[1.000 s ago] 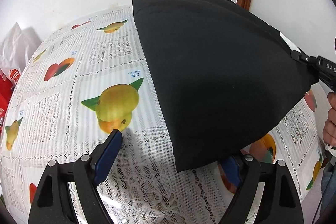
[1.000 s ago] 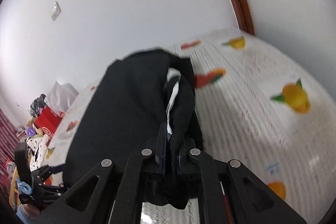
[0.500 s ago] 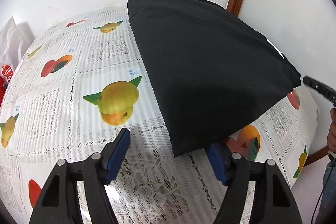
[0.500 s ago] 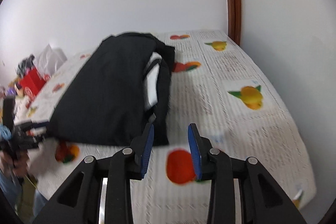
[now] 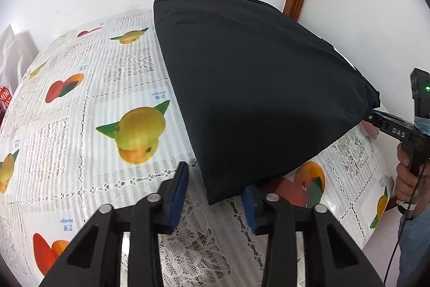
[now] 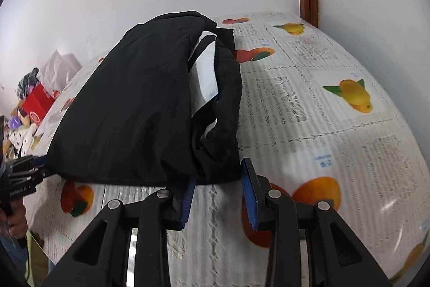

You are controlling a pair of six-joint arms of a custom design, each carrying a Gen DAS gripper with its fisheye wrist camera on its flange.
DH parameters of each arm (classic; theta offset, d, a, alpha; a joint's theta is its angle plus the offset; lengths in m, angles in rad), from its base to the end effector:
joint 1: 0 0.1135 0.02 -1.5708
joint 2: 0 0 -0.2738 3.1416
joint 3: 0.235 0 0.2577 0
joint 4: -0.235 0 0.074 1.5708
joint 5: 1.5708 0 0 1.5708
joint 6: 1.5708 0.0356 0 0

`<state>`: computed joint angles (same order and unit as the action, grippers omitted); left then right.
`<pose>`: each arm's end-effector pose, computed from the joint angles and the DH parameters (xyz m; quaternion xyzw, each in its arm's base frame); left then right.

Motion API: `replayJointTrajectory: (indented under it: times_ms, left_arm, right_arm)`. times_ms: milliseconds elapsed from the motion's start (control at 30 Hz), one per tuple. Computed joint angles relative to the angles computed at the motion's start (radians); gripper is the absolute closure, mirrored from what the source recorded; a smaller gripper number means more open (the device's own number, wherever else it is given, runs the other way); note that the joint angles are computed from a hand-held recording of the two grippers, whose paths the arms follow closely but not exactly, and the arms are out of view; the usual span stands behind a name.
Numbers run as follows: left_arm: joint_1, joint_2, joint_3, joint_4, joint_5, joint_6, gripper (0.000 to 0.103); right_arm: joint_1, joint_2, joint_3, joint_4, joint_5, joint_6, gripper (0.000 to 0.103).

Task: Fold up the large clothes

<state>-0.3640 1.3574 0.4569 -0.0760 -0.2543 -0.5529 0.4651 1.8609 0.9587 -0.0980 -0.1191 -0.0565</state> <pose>0.2139 -0.0719 0.1321 -0.1264 0.9407 -0.0198 0.3141 0.3197 0.1652 0.1244 -0.2632 0.9212 0.1129 0.2635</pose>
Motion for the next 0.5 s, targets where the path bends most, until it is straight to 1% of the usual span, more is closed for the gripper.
replayJointTrajectory:
  times_ms: [33, 100, 133, 167, 300, 400, 500]
  left_arm:
    - [0.006, 0.002, 0.001, 0.004, 0.011, 0.006, 0.078]
    - [0.013, 0.004, 0.004, 0.006, 0.02, 0.013, 0.08]
    - [0.015, 0.005, 0.005, 0.006, 0.016, 0.018, 0.082]
    - [0.018, 0.006, 0.007, 0.007, 0.011, 0.024, 0.083]
    - [0.071, -0.02, -0.011, 0.013, 0.032, 0.044, 0.084]
    - [0.135, -0.064, -0.034, 0.002, 0.06, 0.071, 0.084]
    - [0.228, -0.11, -0.056, -0.018, 0.092, 0.122, 0.084]
  right_arm:
    - [0.007, 0.011, 0.01, -0.002, 0.008, 0.005, 0.071]
    - [0.017, 0.031, 0.026, 0.001, 0.015, 0.015, 0.081]
    - [0.024, 0.038, 0.034, 0.0, 0.021, 0.017, 0.088]
    - [0.031, 0.044, 0.043, -0.002, 0.026, 0.016, 0.09]
    - [0.055, 0.07, 0.089, -0.03, 0.026, 0.021, 0.093]
    - [0.09, 0.101, 0.137, -0.054, 0.029, 0.03, 0.094]
    - [0.13, 0.139, 0.186, -0.069, 0.03, 0.037, 0.095]
